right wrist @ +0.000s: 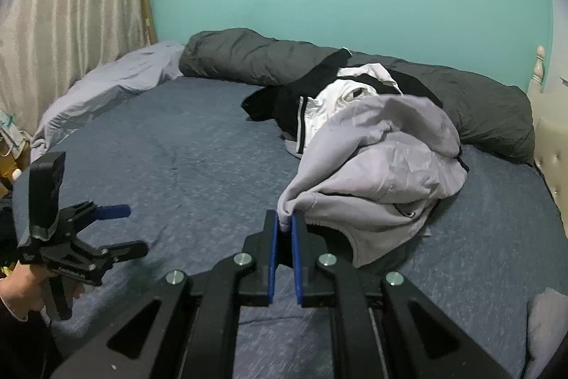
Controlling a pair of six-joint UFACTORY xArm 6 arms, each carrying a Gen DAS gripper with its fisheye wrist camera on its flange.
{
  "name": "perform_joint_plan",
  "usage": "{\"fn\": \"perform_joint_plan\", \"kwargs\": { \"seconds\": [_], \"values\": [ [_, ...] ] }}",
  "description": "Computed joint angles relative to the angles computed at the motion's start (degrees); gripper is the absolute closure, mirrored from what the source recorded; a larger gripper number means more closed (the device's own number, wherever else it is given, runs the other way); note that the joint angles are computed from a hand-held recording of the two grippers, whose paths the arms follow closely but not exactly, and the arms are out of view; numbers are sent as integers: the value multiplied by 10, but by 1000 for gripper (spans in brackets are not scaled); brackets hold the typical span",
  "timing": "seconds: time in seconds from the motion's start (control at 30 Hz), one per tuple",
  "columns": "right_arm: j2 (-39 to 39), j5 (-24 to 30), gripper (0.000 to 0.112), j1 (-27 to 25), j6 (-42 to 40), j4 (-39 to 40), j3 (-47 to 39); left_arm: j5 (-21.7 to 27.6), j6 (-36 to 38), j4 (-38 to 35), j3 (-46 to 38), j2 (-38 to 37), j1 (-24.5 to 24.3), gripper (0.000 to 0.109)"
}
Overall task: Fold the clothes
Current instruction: 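Lift the grey jacket with the right gripper and pull it off the pile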
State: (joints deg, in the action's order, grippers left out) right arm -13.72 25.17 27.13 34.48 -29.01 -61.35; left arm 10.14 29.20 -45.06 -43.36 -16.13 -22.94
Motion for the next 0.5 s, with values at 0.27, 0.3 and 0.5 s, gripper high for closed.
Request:
{"fn": "perform_joint_plan", "kwargs": {
  "seconds": [0.27,0.3,0.5],
  "values": [
    [-78,25,106,59,39,-24,29,8,-125,127,53,-98,-5,6],
    [-86,28,106,64,42,-25,30,12,-137,138,59,-112,-7,6],
    [-138,63,106,105,61,-44,38,29,-225,217,94,-177,-16,6]
  ]
}}
